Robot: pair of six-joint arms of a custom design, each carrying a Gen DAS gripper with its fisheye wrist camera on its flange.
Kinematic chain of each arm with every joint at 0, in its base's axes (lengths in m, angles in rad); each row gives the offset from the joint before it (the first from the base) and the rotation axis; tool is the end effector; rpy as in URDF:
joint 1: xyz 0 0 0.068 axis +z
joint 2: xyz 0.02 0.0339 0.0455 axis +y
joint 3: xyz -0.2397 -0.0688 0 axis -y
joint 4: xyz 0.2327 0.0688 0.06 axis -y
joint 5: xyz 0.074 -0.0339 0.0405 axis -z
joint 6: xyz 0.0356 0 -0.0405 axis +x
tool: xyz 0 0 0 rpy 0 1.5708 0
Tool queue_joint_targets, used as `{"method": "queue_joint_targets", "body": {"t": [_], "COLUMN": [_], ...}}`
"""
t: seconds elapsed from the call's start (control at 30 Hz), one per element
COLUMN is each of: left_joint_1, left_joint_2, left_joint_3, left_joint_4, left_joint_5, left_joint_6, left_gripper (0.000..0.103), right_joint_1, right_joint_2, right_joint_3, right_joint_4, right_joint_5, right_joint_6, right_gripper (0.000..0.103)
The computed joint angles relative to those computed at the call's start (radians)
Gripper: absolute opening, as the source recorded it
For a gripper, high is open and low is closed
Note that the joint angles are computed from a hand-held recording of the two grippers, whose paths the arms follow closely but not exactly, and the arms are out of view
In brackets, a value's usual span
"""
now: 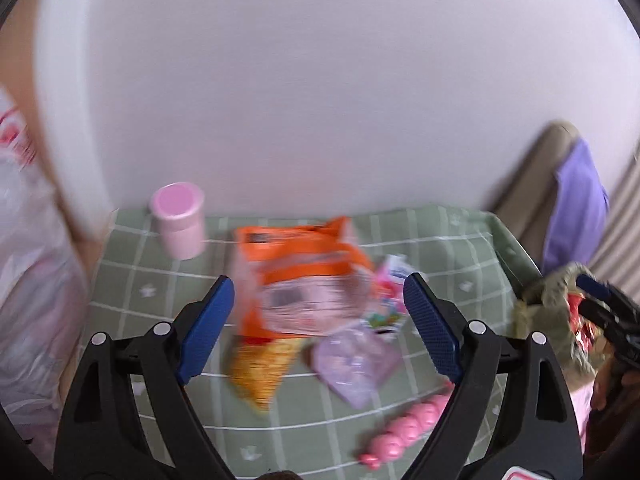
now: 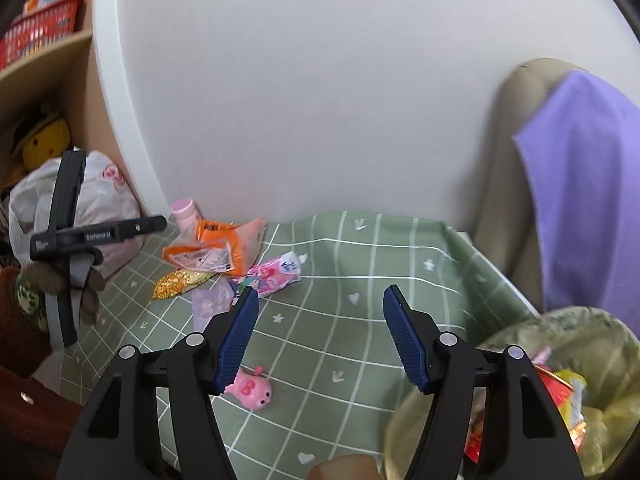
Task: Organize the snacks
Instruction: 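Grasp the orange chip bag with left gripper while right grasps purple wrapper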
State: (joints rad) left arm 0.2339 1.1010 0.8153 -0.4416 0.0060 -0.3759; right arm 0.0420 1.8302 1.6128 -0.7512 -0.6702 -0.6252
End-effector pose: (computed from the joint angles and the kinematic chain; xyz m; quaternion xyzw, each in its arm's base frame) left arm 0.2272 0.0539 0.2463 -0.2727 0.8707 -0.0318 0.4081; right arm 0.3781 0.0380 0.2696 -0.3875 0.8202 0.2203 0.3585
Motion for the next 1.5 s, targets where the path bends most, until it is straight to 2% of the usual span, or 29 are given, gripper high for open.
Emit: {"method": "queue_joint_targets", "body": {"t": [0.13, 0.3, 0.4, 0.5, 0.6, 0.7, 0.77, 0.8, 0.83, 0.9, 1.03, 1.2, 1.37, 1.43, 1.5], "left_joint_1": [0.146, 0.217, 0.262, 0.313, 0.401, 0.495, 0.538, 0.555, 0.573, 0.554, 0.455, 0.314, 0.276, 0.276, 0.274], "left_joint_2": [-0.004, -0.027, -0.087, -0.183, -0.3, -0.371, -0.382, -0.388, -0.386, -0.379, -0.308, -0.182, 0.085, 0.225, 0.309], "left_joint_3": [-0.068, -0.125, -0.161, -0.216, -0.271, -0.296, -0.31, -0.316, -0.319, -0.317, -0.298, -0.236, -0.099, -0.016, 0.031], "left_joint_4": [0.046, 0.035, -0.012, -0.057, -0.137, -0.22, -0.235, -0.241, -0.242, -0.228, -0.14, -0.019, 0.088, 0.079, 0.082], "left_joint_5": [0.155, 0.225, 0.238, 0.241, 0.286, 0.325, 0.358, 0.378, 0.411, 0.429, 0.439, 0.365, 0.318, 0.316, 0.326], "left_joint_6": [0.022, 0.043, 0.083, 0.094, 0.106, 0.18, 0.21, 0.222, 0.236, 0.229, 0.191, 0.128, 0.067, 0.038, 0.024], "left_gripper": [0.082, 0.082, 0.082, 0.082, 0.082, 0.082, 0.082, 0.082, 0.082, 0.082, 0.082, 0.082, 0.082, 0.078, 0.067], "right_joint_1": [0.059, 0.204, 0.29, 0.36, 0.405, 0.44, 0.447, 0.448, 0.447, 0.441, 0.398, 0.296, 0.215, 0.186, 0.166], "right_joint_2": [-0.019, -0.007, 0.037, 0.118, 0.21, 0.27, 0.333, 0.332, 0.337, 0.302, 0.166, 0.076, 0.041, 0.021, -0.003], "right_joint_3": [-0.059, -0.166, -0.201, -0.183, -0.124, -0.084, -0.003, -0.001, 0.016, -0.009, -0.125, -0.169, -0.172, -0.184, -0.207], "right_joint_4": [0.035, 0.093, 0.121, 0.117, 0.101, 0.15, 0.087, 0.089, 0.055, 0.046, 0.064, 0.074, 0.083, 0.084, 0.091], "right_joint_5": [0.045, 0.141, 0.153, 0.167, 0.176, 0.217, 0.193, 0.188, 0.165, 0.145, 0.14, 0.131, 0.136, 0.131, 0.133], "right_joint_6": [0.029, 0.001, -0.01, 0.022, 0.095, 0.161, 0.163, 0.165, 0.145, 0.112, 0.051, 0.069, 0.109, 0.107, 0.102], "right_gripper": [0.061, 0.061, 0.061, 0.061, 0.06, 0.05, 0.026, 0.024, 0.012, 0.009, 0.004, 0.004, 0.004, 0.004, 0.004]}}
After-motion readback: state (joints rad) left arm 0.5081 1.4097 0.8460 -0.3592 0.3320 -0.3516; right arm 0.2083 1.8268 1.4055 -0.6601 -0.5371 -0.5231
